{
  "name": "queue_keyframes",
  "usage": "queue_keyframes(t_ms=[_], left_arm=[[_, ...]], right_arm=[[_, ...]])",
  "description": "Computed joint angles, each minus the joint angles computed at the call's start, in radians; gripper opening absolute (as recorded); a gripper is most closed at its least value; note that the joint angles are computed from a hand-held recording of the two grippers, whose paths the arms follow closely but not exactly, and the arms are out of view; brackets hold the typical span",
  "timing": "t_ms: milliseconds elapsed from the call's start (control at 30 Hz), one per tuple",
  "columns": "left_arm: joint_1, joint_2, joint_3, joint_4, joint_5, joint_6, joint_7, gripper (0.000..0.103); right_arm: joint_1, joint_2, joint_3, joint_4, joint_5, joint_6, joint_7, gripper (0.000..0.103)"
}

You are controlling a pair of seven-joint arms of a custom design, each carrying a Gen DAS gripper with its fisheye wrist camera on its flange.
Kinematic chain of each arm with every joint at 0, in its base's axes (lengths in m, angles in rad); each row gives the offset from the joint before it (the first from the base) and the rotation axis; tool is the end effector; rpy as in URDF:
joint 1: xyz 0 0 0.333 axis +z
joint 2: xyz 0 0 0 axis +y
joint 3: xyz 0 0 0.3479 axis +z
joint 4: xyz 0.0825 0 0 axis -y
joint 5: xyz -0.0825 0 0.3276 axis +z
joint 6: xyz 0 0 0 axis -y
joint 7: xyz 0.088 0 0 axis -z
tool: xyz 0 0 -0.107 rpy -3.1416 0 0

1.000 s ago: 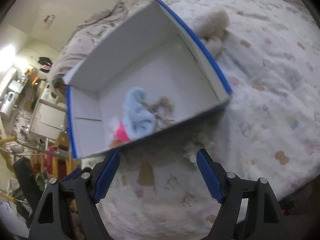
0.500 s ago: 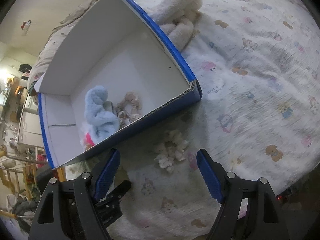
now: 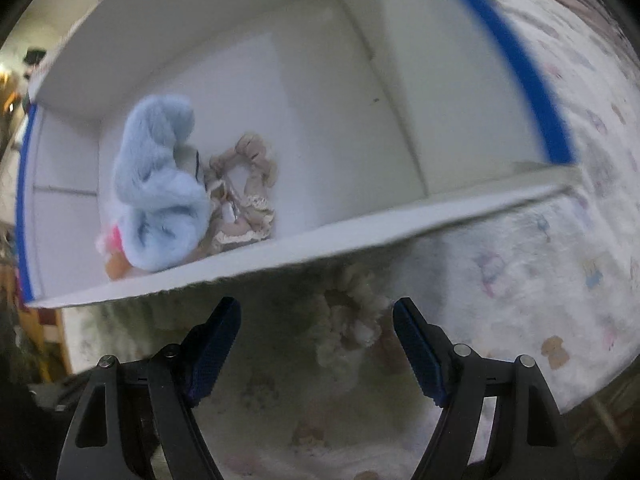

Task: Organize soft objects
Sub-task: 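Grasp the tan foam piece with the left gripper while the right grasps the cream lace scrunchie, then carry the tan foam and cream scrunchie into the box with both grippers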

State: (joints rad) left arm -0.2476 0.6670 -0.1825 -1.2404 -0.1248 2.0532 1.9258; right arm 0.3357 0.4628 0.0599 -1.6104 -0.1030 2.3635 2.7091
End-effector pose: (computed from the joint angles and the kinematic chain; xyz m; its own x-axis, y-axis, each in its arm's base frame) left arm 0.6660 -0.2695 0.4382 -0.6403 -0.7503 0.1647 -0.7658 0.6067 -0.2130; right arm 0.6223 0.2507 0.4452 -0.6028 -0.7633 -0.2326 -0.7453 0.6427 -0.1773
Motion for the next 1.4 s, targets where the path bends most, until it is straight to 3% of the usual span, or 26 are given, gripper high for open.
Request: queue_keyframes(t_ms=[167,300,367,433,533,867,1067,1400], left_arm=[[0.015,0.010,0.015,0.026,0.007,0.009,-0.011,0.008],[0.027,0.019,0.025,0.046,0.015,0.006,-0.030,0.008],[0.032,0.018,0.028,0.047,0.019,0.013,-0.038,0.008],[0.043,0.030,0.030,0.072,0.021,0.003,-0.037,0.008],[0.054,0.006,0.031,0.034,0.022,0.036,-0.033,0.008],[0.090,0.010,0.037,0.099,0.022,0.009,-0.032,0.008],[0.102,-0.051,0.033,-0.010,0.005,0.086,-0.032,0.008],[0.134,-0.177,0.024,-0.185,-0.042,0.238,0.019,0.008]], right_arm=[[0.011,0.081,-0.001,0.129,-0.012,-0.123,-0.041,0.083],[0.005,0.092,0.006,0.125,0.009,-0.107,-0.062,0.082],[0.013,0.096,-0.001,0.134,-0.004,-0.112,-0.065,0.070],[0.022,0.096,-0.005,0.138,-0.013,-0.107,-0.060,0.043],[0.019,0.097,0.003,0.140,-0.004,-0.088,-0.075,0.029],[0.049,0.045,-0.003,0.102,-0.035,-0.028,-0.039,0.026],[0.084,0.029,0.005,0.117,-0.054,-0.021,-0.010,0.025],[0.073,-0.133,0.005,-0.104,-0.093,0.148,0.009,0.026]])
